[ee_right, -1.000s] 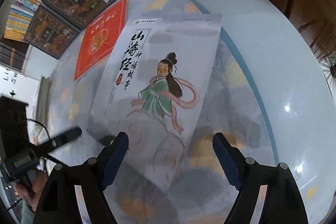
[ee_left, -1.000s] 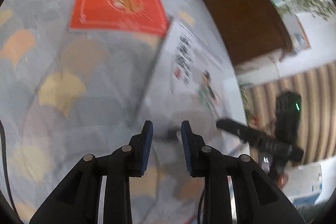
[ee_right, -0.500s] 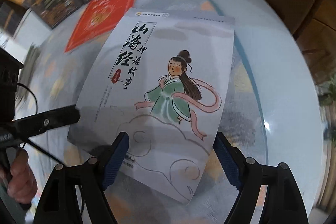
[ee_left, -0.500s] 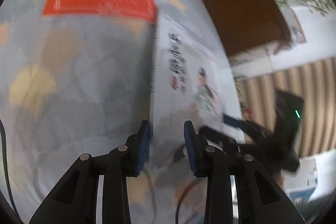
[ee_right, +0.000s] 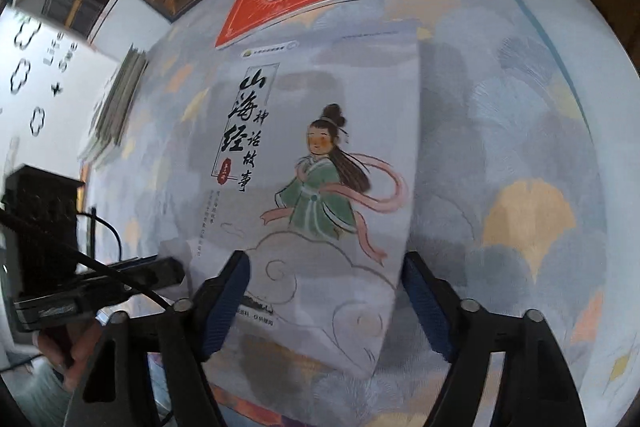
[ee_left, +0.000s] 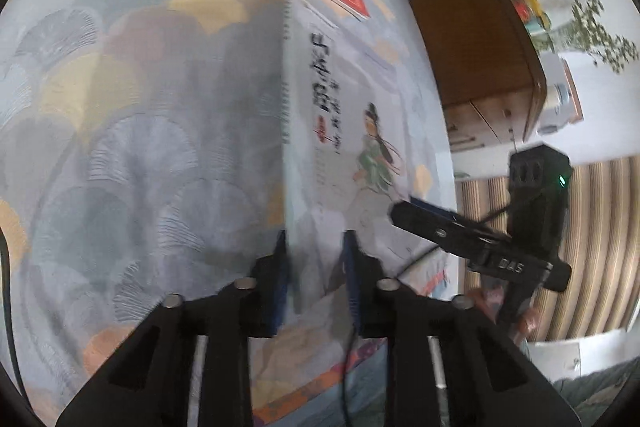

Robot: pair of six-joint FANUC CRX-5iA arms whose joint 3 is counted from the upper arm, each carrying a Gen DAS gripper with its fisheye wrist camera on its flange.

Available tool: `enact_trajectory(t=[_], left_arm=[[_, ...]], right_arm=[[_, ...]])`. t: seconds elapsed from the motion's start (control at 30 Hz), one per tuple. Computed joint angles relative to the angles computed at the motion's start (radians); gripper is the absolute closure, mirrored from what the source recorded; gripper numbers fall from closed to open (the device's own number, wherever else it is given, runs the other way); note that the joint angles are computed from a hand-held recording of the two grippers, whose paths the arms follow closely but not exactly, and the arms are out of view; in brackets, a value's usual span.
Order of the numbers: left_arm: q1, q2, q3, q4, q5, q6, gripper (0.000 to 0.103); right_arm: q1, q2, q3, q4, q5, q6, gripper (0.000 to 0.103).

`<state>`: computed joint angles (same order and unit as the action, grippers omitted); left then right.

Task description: Organize books

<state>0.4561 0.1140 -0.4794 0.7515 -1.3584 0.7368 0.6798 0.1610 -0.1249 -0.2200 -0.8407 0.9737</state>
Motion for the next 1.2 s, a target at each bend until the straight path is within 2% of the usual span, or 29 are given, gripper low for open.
enact_trajectory(t=[0.03, 0.07, 0.17, 0.3, 0.4, 0.5, 0.57, 0.67, 0.73, 0.9, 0.93, 0.97, 1.0, 1.03, 1.1, 1.13, 1.2], left_arm=[[0.007, 0.004, -0.002, 0.002, 0.001, -0.001, 0.094], [0.007, 0.008, -0.01, 0.014, 0.006, -0.002, 0.094], [0.021, 0.009, -0.035, 0.05, -0.009, -0.002, 0.094], [0.023, 0.022, -0.05, 0.125, -0.052, -0.001, 0.094], [-0.016, 0.01, -0.049, 0.128, -0.027, 0.021, 0.094], [-0.061, 0.0, -0.036, 0.095, 0.021, 0.051, 0.094], [-0.069, -0.001, -0.044, 0.115, 0.017, 0.053, 0.095], [-0.058, 0.03, -0.053, 0.203, -0.062, 0.059, 0.095], [-0.057, 0.054, -0.055, 0.251, -0.106, 0.083, 0.095], [-0.051, 0.101, -0.065, 0.333, -0.163, 0.129, 0.095], [-0.048, 0.105, -0.068, 0.338, -0.169, 0.133, 0.095], [-0.046, 0.108, -0.067, 0.337, -0.171, 0.137, 0.095], [-0.043, 0.105, -0.068, 0.329, -0.171, 0.139, 0.095], [-0.041, 0.104, -0.066, 0.319, -0.169, 0.142, 0.095], [-0.039, 0.09, -0.053, 0.281, -0.146, 0.146, 0.096], [-0.039, 0.081, -0.043, 0.256, -0.134, 0.145, 0.096], [-0.045, 0.044, -0.015, 0.172, -0.087, 0.129, 0.096]], right_arm=[[0.004, -0.014, -0.025, 0.019, 0.009, -0.05, 0.05], [0.0, -0.029, -0.051, 0.012, 0.03, -0.084, 0.053], [-0.023, -0.062, -0.087, -0.063, 0.083, -0.093, 0.054], [-0.02, -0.07, -0.101, -0.065, 0.101, -0.104, 0.053], [-0.042, -0.088, -0.116, -0.128, 0.119, -0.074, 0.053], [-0.095, -0.108, -0.124, -0.242, 0.117, -0.016, 0.053], [-0.126, -0.125, -0.134, -0.311, 0.113, 0.013, 0.053], [-0.191, -0.144, -0.145, -0.461, 0.093, 0.106, 0.05], [-0.239, -0.164, -0.17, -0.58, 0.102, 0.171, 0.044], [-0.382, -0.129, -0.159, -0.886, 0.038, 0.404, 0.044], [-0.389, -0.119, -0.149, -0.904, 0.032, 0.421, 0.049], [-0.389, -0.105, -0.133, -0.912, 0.029, 0.429, 0.052], [-0.379, -0.097, -0.118, -0.899, 0.03, 0.419, 0.063], [-0.343, -0.097, -0.102, -0.833, 0.054, 0.371, 0.066], [-0.25, -0.111, -0.087, -0.639, 0.102, 0.246, 0.071], [-0.193, -0.114, -0.078, -0.514, 0.113, 0.163, 0.075], [-0.105, -0.115, -0.072, -0.306, 0.107, 0.038, 0.078]])
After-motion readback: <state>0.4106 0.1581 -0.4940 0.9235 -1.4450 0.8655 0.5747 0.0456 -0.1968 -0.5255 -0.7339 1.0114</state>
